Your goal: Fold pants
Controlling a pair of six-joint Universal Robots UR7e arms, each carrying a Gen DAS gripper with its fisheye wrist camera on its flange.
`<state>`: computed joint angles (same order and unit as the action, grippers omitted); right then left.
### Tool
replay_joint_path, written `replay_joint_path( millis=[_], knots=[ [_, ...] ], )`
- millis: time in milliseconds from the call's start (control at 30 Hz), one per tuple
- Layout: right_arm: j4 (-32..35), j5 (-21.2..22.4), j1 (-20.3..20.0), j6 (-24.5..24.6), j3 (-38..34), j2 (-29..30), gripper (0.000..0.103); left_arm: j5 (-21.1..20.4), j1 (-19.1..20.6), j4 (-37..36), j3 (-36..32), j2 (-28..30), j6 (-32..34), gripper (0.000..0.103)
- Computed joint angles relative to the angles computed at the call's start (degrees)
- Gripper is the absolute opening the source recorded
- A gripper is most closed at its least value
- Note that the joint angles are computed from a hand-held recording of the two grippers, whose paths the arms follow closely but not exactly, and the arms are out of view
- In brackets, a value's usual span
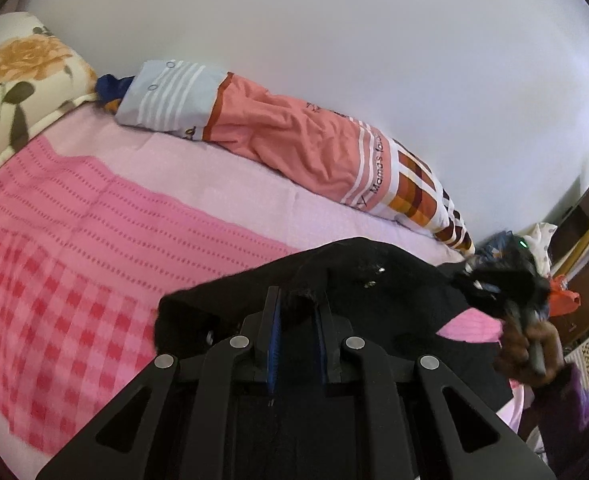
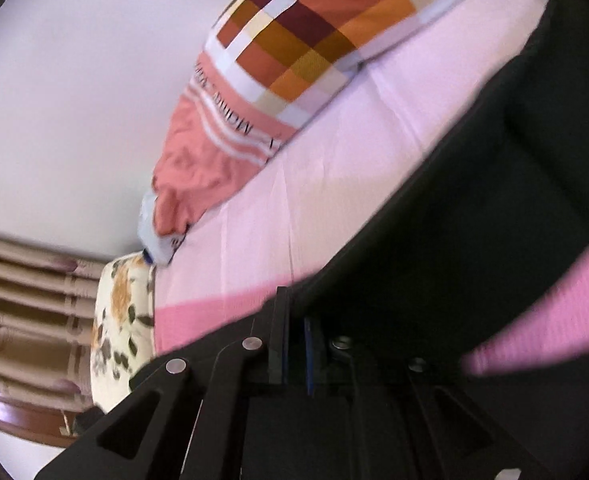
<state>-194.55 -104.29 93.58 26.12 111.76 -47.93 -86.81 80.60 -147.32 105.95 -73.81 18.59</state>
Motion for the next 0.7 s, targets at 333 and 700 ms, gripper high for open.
replay_joint_path(
  millis=[333,700],
  knots=[
    [-18.6,-2.9,4.8,6.4,16.0,3.0,0.008,3.1,1.3,2.5,8.8,-9.1,-3.4,0.017],
    [-27.5,-0.6,3.8,11.8,21.8,9.5,0.007,8.6,5.0,4.1,15.7,-14.9,-6.9,0.015]
  ],
)
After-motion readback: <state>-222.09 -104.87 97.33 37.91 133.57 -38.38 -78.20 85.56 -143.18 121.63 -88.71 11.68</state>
